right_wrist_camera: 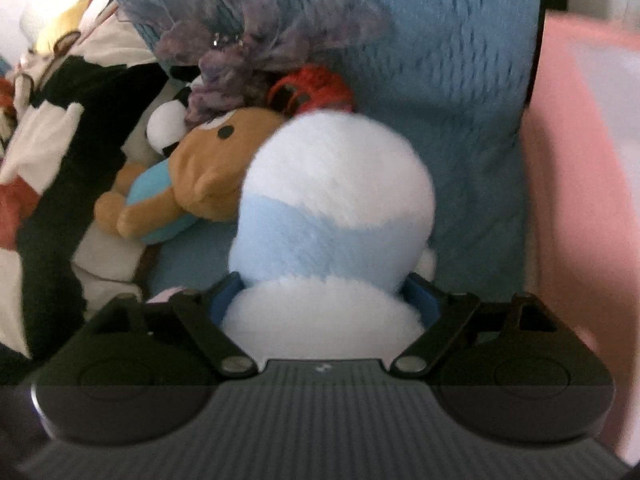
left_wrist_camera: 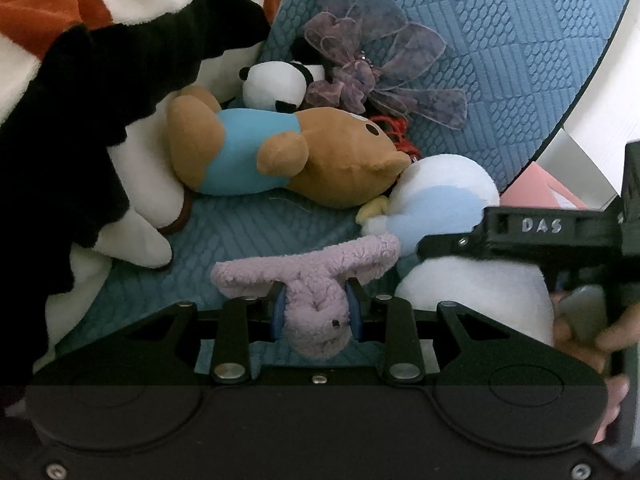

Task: Organize objects
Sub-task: 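Close the right gripper on the white-and-blue snowman plush and lift it, then carry the snowman with the right gripper while the left carries the bunny toward the box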

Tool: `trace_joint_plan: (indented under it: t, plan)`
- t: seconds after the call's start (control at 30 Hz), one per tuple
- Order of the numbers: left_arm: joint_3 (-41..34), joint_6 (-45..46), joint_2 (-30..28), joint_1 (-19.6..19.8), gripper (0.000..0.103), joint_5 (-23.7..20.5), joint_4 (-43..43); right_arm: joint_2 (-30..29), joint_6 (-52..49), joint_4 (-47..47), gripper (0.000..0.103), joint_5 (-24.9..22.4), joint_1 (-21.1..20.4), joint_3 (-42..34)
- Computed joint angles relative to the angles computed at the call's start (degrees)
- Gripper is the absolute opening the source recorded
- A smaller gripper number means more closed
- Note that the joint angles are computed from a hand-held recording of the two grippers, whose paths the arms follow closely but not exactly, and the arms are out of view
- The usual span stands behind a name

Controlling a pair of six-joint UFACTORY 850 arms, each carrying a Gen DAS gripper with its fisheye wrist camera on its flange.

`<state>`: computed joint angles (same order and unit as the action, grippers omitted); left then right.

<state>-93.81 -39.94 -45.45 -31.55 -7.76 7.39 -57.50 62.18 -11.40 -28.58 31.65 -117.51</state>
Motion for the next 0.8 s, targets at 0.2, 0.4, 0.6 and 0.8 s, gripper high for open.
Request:
trace_joint_plan:
  t: [0.2, 0.4, 0.6, 0.8]
  plan:
    - [-0.2, -1.9, -0.3, -0.1, 0.028, -0.3, 2.3, 0.5, 7.4, -7.8, 0.079, -0.3, 1.4, 0.2]
    - [0.8, -3.8, 0.4, -0.3, 0.028, 1.0, 3.4, 5.3, 11.1, -13.2, 0.073, 0.0, 2.6, 5.2]
    - [3.0, -11.2, 2.3, -1.2, 0.028, 2.0, 11.2, 9.8, 17.5, -20.2, 0.072, -0.7, 4.0, 10.2]
    - [5.1, -20.2, 4.8, -2.0, 0.028, 3.1, 19.9, 13.8, 22.5, -24.3, 0.072, 0.1, 5.0, 15.1]
